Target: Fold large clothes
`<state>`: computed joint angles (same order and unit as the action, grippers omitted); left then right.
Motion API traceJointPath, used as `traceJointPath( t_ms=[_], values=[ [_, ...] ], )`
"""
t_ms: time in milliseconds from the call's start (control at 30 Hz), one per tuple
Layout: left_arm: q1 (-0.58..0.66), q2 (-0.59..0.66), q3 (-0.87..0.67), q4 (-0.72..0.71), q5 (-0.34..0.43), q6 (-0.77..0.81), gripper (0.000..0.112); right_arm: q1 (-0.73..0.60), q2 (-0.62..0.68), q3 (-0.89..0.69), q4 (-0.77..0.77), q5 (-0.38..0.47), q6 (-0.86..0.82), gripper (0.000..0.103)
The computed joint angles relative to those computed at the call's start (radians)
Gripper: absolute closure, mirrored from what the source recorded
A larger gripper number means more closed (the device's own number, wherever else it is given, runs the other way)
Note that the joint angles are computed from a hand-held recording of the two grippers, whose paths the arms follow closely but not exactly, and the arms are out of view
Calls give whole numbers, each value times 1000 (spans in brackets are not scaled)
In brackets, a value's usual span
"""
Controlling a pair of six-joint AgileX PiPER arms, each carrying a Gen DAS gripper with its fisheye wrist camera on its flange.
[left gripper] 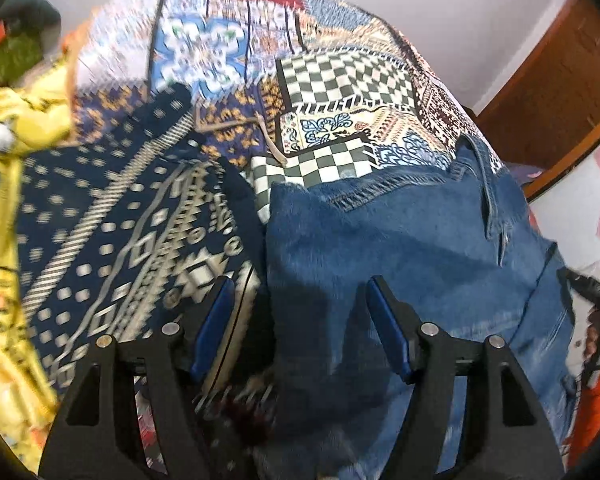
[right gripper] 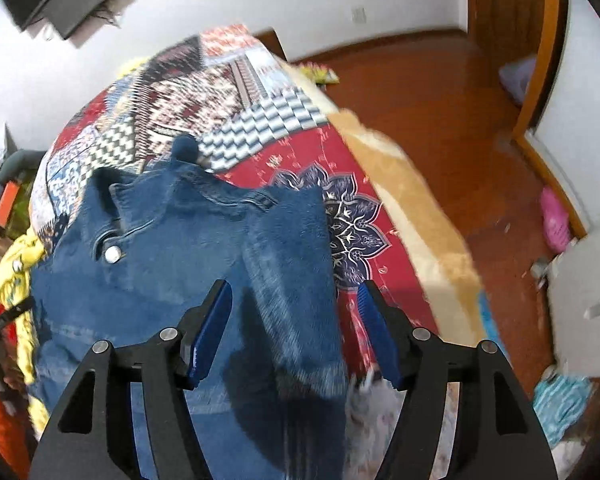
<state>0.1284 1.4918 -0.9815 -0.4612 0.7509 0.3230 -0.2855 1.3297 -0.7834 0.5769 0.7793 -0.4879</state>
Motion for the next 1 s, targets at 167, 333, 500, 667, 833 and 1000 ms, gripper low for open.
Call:
traceJointPath(
  t_ms=[167, 333, 500, 667, 833, 1000],
  values=[
    [1, 96, -50, -94, -20, 63, 58, -30, 102, -36, 105, 14, -78, 43],
    [-30, 84, -78, -75, -11, 16, 103, 38, 105, -72, 38, 9, -12, 81],
    [-133, -96, -58, 155, -46, -172, 104, 85, 7, -93, -4, 22, 13, 91],
    [-130, -200, -129, 204, 28, -220, 104, 157, -84, -177, -39, 49, 84, 92],
    [-95, -208, -217, 257, 64, -248, 104, 285, -82, -285, -91, 1, 171, 93],
    [-55, -113, -249, 340, 16, -285, 104, 417, 14, -321, -207, -156, 292, 93]
  ],
)
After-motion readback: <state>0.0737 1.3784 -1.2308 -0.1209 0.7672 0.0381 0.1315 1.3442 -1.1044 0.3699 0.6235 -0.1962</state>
